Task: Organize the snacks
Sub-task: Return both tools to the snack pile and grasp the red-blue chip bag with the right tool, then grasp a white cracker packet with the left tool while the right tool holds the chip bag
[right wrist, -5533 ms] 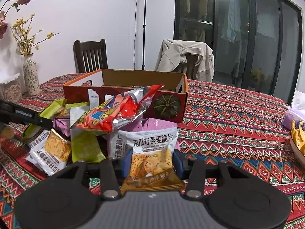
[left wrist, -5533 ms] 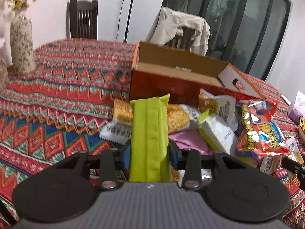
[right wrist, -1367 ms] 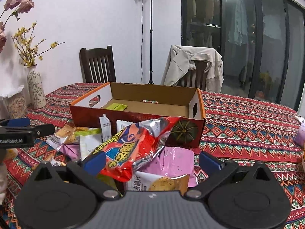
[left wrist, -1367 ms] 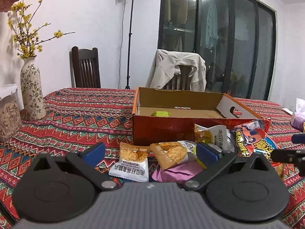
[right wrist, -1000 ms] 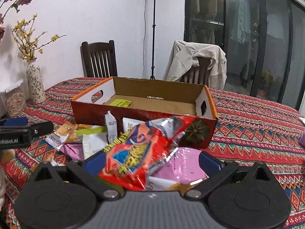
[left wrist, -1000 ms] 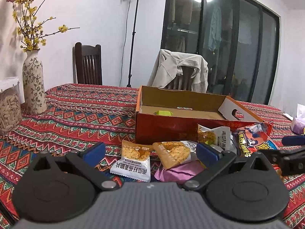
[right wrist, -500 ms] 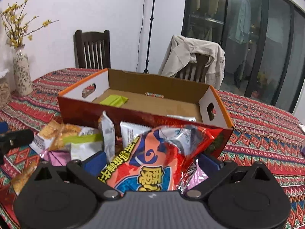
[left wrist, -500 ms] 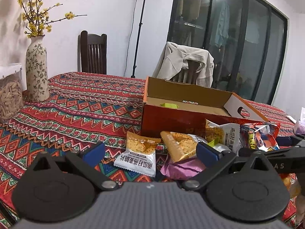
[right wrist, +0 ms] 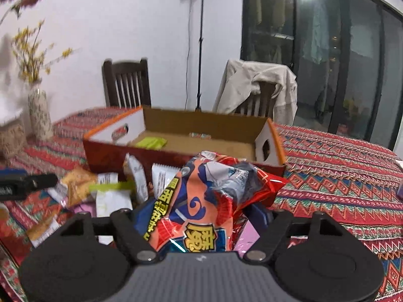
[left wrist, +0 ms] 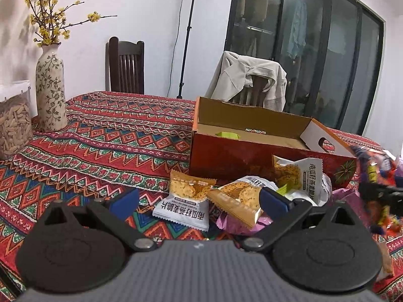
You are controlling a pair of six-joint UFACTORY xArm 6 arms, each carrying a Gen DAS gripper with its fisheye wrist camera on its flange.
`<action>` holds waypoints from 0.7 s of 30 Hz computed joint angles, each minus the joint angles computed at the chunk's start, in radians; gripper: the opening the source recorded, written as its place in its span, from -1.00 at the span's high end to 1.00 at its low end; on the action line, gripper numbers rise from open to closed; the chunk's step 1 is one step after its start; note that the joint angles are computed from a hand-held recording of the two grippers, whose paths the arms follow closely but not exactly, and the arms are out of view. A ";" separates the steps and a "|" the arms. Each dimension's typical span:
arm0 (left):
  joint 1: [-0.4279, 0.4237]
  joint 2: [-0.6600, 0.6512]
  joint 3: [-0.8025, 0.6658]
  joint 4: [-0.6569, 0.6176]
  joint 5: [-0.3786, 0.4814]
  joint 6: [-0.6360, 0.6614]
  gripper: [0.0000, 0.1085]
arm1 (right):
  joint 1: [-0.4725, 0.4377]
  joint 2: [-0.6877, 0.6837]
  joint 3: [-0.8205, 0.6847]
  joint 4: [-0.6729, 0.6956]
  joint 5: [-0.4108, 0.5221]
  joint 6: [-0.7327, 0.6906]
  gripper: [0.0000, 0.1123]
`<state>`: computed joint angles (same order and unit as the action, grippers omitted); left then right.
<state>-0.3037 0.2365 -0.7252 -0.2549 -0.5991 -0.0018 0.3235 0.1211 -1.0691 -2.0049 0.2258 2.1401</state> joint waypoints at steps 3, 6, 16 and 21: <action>-0.014 -0.006 -0.008 -0.048 0.027 0.040 -0.90 | -0.005 -0.032 0.027 -0.103 0.000 0.115 -0.36; -0.030 -0.024 -0.003 -0.086 0.049 0.082 -0.90 | -0.010 -0.040 0.037 -0.160 -0.014 0.179 -0.36; -0.057 -0.108 0.057 -0.088 0.192 0.135 -0.90 | -0.002 -0.074 0.069 -0.377 -0.024 0.413 -0.36; -0.086 -0.097 0.039 -0.154 0.259 0.211 -0.90 | -0.006 -0.071 0.071 -0.406 -0.046 0.448 -0.37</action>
<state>-0.3901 0.1390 -0.6863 -0.4092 -0.3403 0.2096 0.3171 0.0500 -0.9983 -2.4113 0.1800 2.5882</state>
